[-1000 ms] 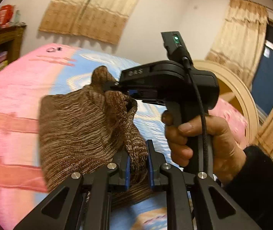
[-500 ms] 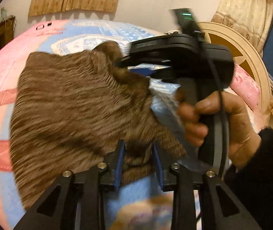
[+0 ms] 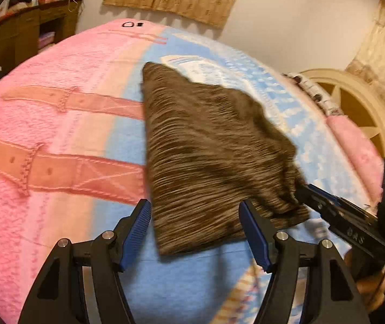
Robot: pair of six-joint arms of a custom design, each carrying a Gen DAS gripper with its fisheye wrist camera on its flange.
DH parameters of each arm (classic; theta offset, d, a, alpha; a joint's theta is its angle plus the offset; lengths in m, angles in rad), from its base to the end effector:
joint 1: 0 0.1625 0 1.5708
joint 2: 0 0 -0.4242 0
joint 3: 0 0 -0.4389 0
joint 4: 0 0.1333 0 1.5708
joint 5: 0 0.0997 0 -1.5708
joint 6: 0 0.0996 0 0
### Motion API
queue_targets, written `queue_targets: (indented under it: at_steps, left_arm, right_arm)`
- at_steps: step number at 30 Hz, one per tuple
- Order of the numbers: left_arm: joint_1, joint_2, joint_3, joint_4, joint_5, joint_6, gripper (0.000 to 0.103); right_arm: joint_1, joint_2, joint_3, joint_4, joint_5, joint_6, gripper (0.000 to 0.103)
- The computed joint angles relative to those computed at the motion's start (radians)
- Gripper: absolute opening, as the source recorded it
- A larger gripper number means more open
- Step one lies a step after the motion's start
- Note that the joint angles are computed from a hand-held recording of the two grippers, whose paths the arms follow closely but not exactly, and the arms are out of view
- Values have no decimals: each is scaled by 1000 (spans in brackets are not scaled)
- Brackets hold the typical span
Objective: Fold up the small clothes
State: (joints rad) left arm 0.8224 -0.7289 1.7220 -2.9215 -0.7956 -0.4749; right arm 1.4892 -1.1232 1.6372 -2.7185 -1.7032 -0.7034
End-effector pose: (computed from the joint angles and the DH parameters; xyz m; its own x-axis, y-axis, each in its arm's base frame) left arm -0.3101 -0.6323 0.0456 -0.9052 -0.0413 -0.4230 0.2513 0.7506 -0.6111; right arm 0.0623 -0.7120 0.3086 -0.7911 -0.3985 0.4641 -0.5848 0.7152 -0.3828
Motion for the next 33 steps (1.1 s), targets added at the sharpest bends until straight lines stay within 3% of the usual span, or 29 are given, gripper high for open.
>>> queue_targets:
  at_steps: [6, 9, 12, 16, 19, 21, 23, 25, 26, 27, 28, 29, 33]
  left_arm:
    - [-25, -4, 34, 47, 16, 34, 68]
    - [-37, 17, 17, 94, 67, 75, 68]
    - [-33, 41, -12, 151, 153, 67, 68]
    - [-20, 24, 22, 40, 146, 59, 68]
    - [-13, 14, 41, -16, 149, 44, 68]
    - [-10, 19, 36, -19, 155, 47, 68]
    - [-10, 32, 27, -58, 164, 84, 68]
    - [-8, 45, 26, -137, 165, 130, 67]
    - [-5, 45, 32, -185, 156, 138, 53]
    - [6, 34, 44, -225, 111, 122, 27]
    - [19, 22, 52, -238, 63, 97, 20]
    - [30, 9, 66, -250, 31, 67, 19]
    - [26, -22, 114, -238, 37, 43, 18]
  right_arm:
    - [7, 35, 36, -97, -83, -77, 42]
    - [18, 54, 31, -120, -142, -99, 39]
    - [22, 38, 47, -151, -133, -108, 40]
    - [31, 7, 103, -280, -114, -175, 40]
    - [30, -3, 106, -241, -84, -196, 40]
    - [34, 36, 79, -230, -139, -192, 40]
    - [26, 80, 29, -143, -187, -148, 37]
    - [8, 72, 27, -120, -132, -83, 26]
    - [7, 68, 17, -88, -127, -54, 24]
    - [7, 61, 15, -74, -117, -32, 22]
    - [6, 53, 16, -59, -104, -17, 21]
    - [6, 41, 19, -41, -86, -5, 20]
    - [-15, 2, 1, 113, 36, 84, 19]
